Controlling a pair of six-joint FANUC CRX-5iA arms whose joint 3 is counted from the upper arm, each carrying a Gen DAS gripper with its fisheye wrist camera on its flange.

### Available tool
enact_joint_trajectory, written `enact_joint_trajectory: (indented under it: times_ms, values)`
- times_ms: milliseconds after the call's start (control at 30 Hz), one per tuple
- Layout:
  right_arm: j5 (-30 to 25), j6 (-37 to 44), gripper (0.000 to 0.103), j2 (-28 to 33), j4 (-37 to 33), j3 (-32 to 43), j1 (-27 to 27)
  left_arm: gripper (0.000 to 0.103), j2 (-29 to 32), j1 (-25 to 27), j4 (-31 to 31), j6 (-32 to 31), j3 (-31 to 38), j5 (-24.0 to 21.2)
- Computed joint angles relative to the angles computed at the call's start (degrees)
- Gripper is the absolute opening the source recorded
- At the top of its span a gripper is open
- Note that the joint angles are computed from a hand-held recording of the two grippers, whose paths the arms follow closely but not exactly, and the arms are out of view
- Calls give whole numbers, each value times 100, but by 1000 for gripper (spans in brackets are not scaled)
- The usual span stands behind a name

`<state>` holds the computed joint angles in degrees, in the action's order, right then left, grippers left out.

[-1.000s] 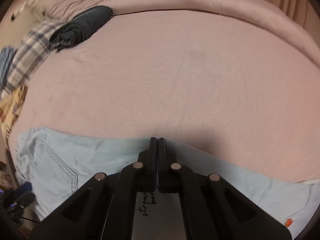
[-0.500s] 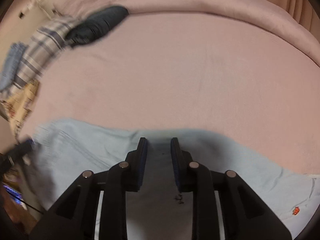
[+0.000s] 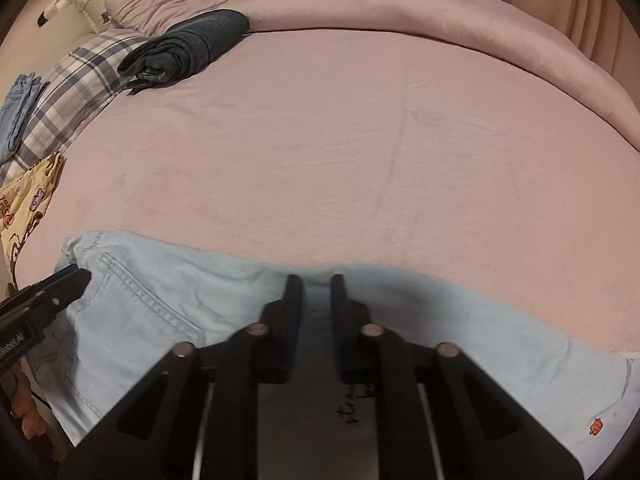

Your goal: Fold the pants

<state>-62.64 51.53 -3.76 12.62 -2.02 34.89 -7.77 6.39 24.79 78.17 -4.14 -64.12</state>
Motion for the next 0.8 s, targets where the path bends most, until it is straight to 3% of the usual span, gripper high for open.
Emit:
enact_joint_trajectory:
  times_ms: [167,233,300,433,500,567,667,700,733,800]
  values:
    - [74,148,0,-54,-635,123,-338,34,81,-2,51,57,69,-58]
    - [173,-39,0,-144,-321,-52,-237,34,78,-34,-13,59,91,-48]
    - [11,-520,0,-127,467,-248,-44,34,82,-24,7,48,84,-44]
    - [19,-332,0,-118,378,-275,-182,34,95,-25,19,98,88,-34]
    - [-185,-547,0,-64,841,-331,-72,34,79,-32,-37,140,104,-14]
    - [-371,-759,14,-68,1093,-357,-33,34,44,-49,-118,317,215,-148]
    - [-142,-568,23,-478,346,-325,-260,34,-142,11,297,196,167,-250]
    - [-127,-549,33,-661,198,-354,-276,34,-209,-13,354,132,183,-317]
    - [-134,-579,44,-797,209,-410,-233,34,-275,-59,385,68,194,-375]
    - [-124,-782,50,-1250,482,-698,-5,34,-410,-154,423,-8,165,-438]
